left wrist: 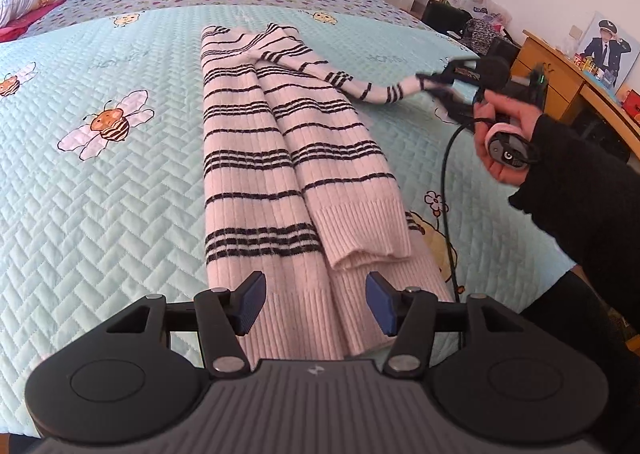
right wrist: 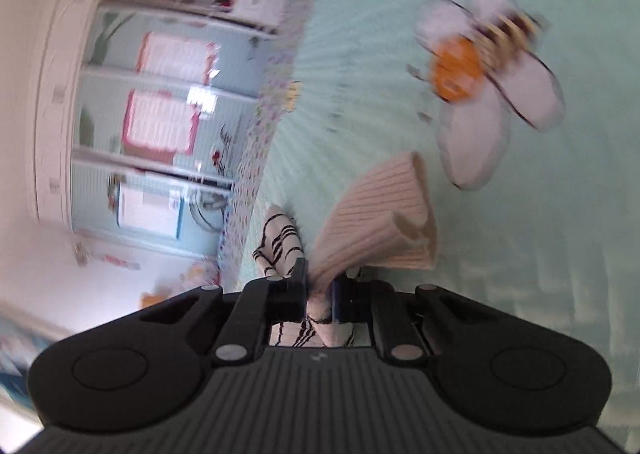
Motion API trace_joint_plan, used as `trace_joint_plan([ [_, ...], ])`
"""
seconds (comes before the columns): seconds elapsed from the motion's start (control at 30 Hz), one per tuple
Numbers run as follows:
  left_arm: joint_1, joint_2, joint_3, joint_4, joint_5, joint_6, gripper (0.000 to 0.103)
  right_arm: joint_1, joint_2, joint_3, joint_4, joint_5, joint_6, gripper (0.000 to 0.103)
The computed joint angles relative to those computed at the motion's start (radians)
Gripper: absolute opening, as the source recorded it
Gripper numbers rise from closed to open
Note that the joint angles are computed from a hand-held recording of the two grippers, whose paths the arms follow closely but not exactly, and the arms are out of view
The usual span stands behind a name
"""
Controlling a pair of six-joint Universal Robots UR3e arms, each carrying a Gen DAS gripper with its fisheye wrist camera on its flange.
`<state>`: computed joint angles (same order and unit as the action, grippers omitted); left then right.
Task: Fold clothes
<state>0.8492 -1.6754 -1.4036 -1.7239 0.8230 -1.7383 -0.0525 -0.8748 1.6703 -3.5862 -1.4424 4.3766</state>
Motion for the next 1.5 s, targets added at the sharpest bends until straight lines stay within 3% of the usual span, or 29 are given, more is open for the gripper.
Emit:
trace_joint_plan([
  [0.13,0.015,-0.006,0.019,-0.012,-0.024,0.001,0.058,0.008,-0.053,-0.215,0.239,0.06,-0.329,0.011],
  [0.2,0.024,-0.01,0.03,-0.01,-0.036,-0.005,0.058,0.013,-0.054,-0.355,0.354,0.158,-0.529,0.011],
  [0.33,0.047,-0.033,0.066,-0.017,-0.055,-0.03,0.059,0.061,-0.054,-0.633,0.7,0.372,-1.062,0.011],
  [0.47,0.061,-0.043,0.062,0.01,-0.058,-0.065,0.059,0.184,-0.093,-0.76,1.093,0.353,-1.521,0.01],
  [0.57,0.066,-0.06,0.069,0.013,-0.056,-0.085,0.059,0.268,-0.131,-0.711,1.186,0.27,-1.703,0.011],
  [0.67,0.065,-0.077,0.073,0.014,-0.05,-0.1,0.059,0.313,-0.138,-0.664,1.217,0.235,-1.75,0.011],
  [0.87,0.066,-0.071,0.056,0.037,-0.049,-0.105,0.059,0.377,-0.121,-0.619,1.145,0.144,-1.646,0.013],
  [0.9,0.071,-0.074,0.063,0.031,-0.052,-0.102,0.059,0.381,-0.123,-0.605,1.134,0.133,-1.567,0.016],
  [0.97,0.078,-0.081,0.069,0.035,-0.057,-0.112,0.059,0.357,-0.15,-0.536,1.09,0.181,-1.345,0.043],
  [1.03,0.084,-0.091,0.076,0.041,-0.061,-0.123,0.059,0.312,-0.186,-0.346,0.886,0.288,-1.039,0.055],
  [1.17,0.07,-0.118,0.104,0.055,-0.06,-0.124,0.06,0.256,-0.15,-0.126,0.496,0.358,-0.5,0.055],
  [1.27,0.043,-0.164,0.175,0.04,-0.09,-0.132,0.06,0.238,-0.024,-0.108,0.241,0.36,-0.191,0.056],
  [1.4,0.0,-0.245,0.289,0.032,-0.124,-0.25,0.06,0.265,0.081,-0.262,0.346,0.308,-0.056,0.052],
  [1.5,-0.011,-0.254,0.293,0.034,-0.134,-0.265,0.061,0.288,0.112,-0.317,0.379,0.267,-0.011,0.045],
])
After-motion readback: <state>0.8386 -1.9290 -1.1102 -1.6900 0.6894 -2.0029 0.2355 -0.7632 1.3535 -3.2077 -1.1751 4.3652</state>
